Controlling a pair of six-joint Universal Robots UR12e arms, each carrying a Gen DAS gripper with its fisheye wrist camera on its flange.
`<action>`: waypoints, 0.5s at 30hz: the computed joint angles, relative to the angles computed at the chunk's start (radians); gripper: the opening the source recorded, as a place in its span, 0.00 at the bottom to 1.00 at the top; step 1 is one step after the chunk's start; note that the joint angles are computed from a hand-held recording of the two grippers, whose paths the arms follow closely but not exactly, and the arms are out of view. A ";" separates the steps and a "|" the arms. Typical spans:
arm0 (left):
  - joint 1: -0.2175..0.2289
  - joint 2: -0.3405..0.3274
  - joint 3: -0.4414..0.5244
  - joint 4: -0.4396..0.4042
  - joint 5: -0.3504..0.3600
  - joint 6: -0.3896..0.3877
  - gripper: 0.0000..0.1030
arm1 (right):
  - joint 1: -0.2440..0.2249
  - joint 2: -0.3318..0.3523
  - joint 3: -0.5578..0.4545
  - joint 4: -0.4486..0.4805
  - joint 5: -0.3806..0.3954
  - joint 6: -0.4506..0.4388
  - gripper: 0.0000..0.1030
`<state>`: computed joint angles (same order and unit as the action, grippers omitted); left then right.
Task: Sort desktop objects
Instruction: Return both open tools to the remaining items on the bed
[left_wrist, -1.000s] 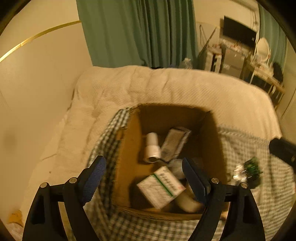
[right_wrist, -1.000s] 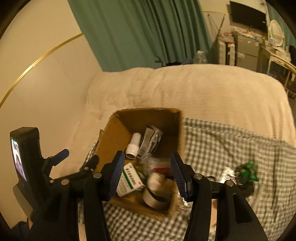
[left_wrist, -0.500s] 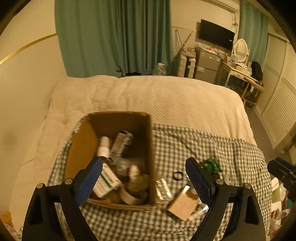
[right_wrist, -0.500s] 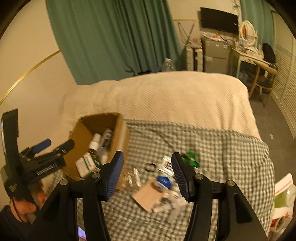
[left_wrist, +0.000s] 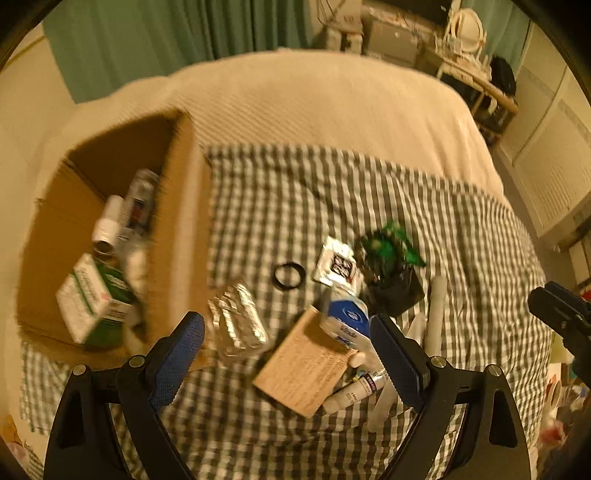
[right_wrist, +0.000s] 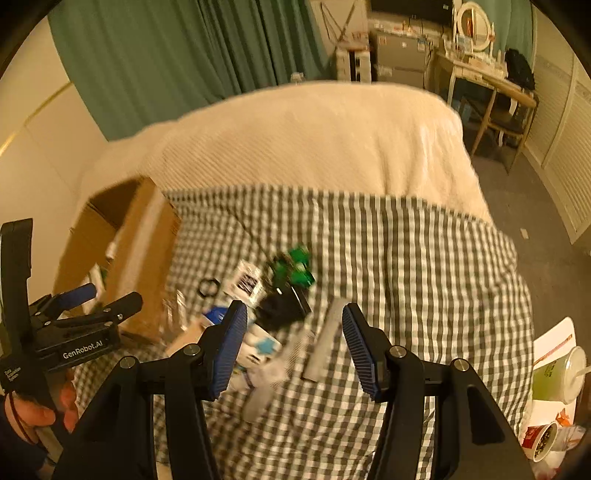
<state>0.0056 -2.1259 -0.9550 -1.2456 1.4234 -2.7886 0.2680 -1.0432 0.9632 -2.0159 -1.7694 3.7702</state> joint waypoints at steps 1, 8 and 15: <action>-0.009 -0.010 0.005 -0.013 0.028 0.006 0.91 | -0.005 -0.001 0.013 0.004 0.017 0.006 0.52; -0.028 -0.031 -0.017 -0.025 0.021 0.078 0.91 | -0.025 0.048 0.007 0.097 0.068 0.002 0.55; -0.054 -0.035 -0.061 0.017 0.054 0.246 0.91 | -0.058 0.071 0.047 0.121 0.172 0.060 0.55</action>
<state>-0.0489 -2.1609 -1.0156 -1.2286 1.4775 -2.5427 0.2104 -0.9725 1.0102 -1.8949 -1.5971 3.8298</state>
